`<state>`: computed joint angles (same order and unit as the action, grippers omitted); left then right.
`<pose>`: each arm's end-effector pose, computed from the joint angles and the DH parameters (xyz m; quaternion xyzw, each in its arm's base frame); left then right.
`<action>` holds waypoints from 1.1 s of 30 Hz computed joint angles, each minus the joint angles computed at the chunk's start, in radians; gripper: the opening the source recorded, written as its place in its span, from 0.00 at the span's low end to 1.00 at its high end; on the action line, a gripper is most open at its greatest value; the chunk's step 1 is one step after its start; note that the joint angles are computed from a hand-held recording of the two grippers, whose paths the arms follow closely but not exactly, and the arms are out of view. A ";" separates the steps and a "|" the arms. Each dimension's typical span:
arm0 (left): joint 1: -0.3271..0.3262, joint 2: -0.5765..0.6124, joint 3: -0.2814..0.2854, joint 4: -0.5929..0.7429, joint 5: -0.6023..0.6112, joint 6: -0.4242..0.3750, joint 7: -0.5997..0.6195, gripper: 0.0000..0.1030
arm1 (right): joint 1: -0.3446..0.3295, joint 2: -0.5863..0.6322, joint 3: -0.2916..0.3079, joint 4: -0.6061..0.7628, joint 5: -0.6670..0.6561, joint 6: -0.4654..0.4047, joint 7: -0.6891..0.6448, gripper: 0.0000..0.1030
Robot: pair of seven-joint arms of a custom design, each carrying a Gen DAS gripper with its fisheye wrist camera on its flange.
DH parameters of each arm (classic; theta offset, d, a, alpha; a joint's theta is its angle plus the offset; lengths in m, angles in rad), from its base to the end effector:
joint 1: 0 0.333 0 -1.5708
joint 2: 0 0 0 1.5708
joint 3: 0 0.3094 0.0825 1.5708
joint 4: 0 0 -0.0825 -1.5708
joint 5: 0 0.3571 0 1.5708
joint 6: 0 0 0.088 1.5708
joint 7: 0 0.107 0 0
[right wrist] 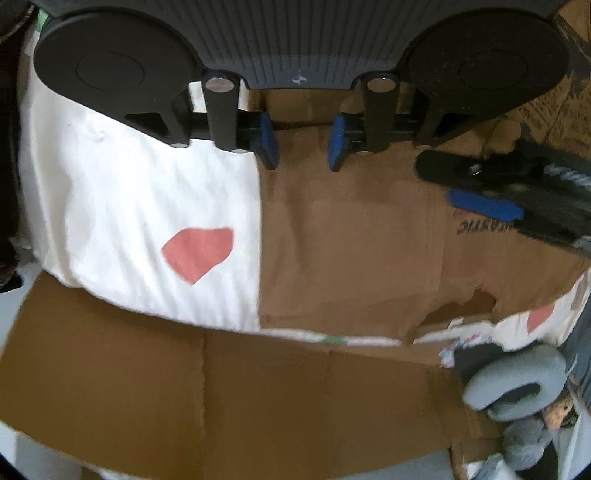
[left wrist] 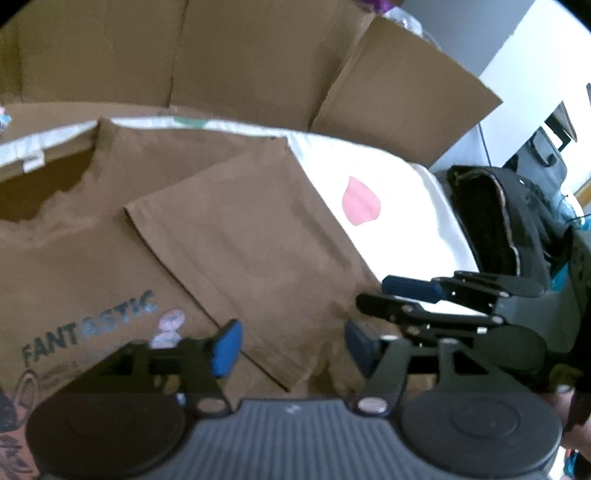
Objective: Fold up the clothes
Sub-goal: 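Raise both open grippers high above the brown T-shirt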
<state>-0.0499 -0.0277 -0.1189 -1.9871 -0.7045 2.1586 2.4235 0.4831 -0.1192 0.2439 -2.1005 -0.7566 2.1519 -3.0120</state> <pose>0.5345 -0.1181 0.5068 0.4091 -0.8556 0.3140 0.0456 0.4012 0.3244 0.5019 -0.4400 0.8287 -0.2763 0.2083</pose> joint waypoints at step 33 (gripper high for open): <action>0.145 0.061 0.082 1.051 0.275 -0.800 -0.557 0.91 | 0.019 -0.082 0.129 0.697 0.205 -0.673 -0.133 0.93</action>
<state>0.0953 0.0329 -0.0371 -0.9363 -0.4293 1.3589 1.8661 0.5017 -0.2011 0.3734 -1.4040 -0.5520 1.4791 -3.1451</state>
